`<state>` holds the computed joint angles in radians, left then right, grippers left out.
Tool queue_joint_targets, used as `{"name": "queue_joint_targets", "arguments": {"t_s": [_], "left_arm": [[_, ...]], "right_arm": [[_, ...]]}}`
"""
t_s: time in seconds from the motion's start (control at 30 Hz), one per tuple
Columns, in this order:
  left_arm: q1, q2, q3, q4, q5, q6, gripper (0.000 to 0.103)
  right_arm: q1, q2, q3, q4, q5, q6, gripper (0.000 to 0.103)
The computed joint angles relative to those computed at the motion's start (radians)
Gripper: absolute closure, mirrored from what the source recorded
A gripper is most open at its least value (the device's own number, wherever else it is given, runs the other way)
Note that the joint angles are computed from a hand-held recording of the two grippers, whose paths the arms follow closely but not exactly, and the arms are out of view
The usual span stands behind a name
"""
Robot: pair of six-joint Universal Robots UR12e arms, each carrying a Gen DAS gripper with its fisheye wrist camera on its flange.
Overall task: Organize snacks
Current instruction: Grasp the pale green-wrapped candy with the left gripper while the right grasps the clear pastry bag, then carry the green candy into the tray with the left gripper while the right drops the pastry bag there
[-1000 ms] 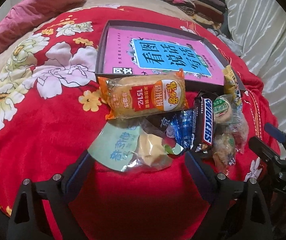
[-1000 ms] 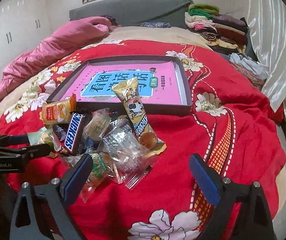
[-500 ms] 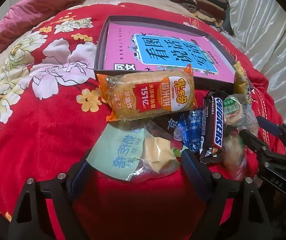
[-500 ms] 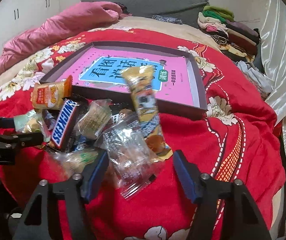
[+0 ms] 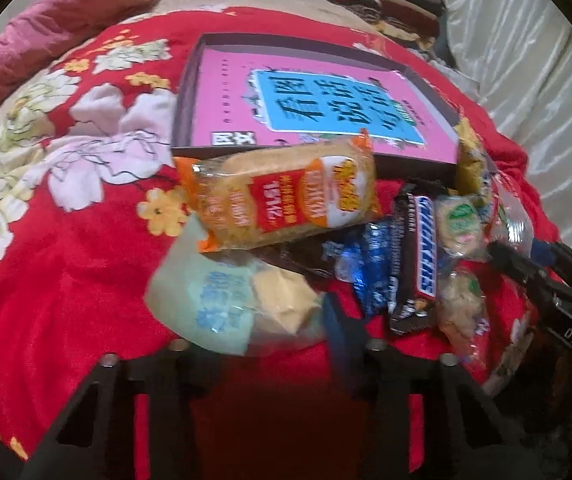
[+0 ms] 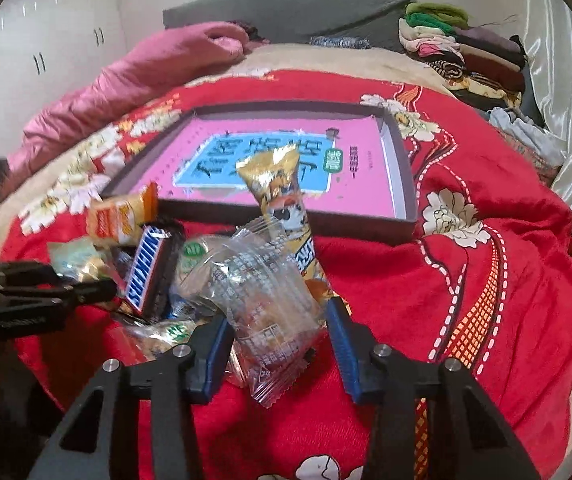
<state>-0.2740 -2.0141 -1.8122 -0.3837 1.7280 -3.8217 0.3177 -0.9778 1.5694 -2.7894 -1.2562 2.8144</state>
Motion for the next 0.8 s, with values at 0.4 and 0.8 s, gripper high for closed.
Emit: {"name": "queue_joint_targets", "arguments": {"t_s": [0.4, 0.8], "left_arm": [[0.015, 0.041, -0.056, 0.089, -0.070, -0.032, 0.063], [0.011, 0.083, -0.081, 0.126, -0.018, -0.066, 0.063]], "right_arm": [[-0.027, -0.006, 0.018, -0.121, 0.074, 0.098, 0.057], [-0.046, 0.015, -0.006, -0.164, 0.108, 0.186, 0.058]]}}
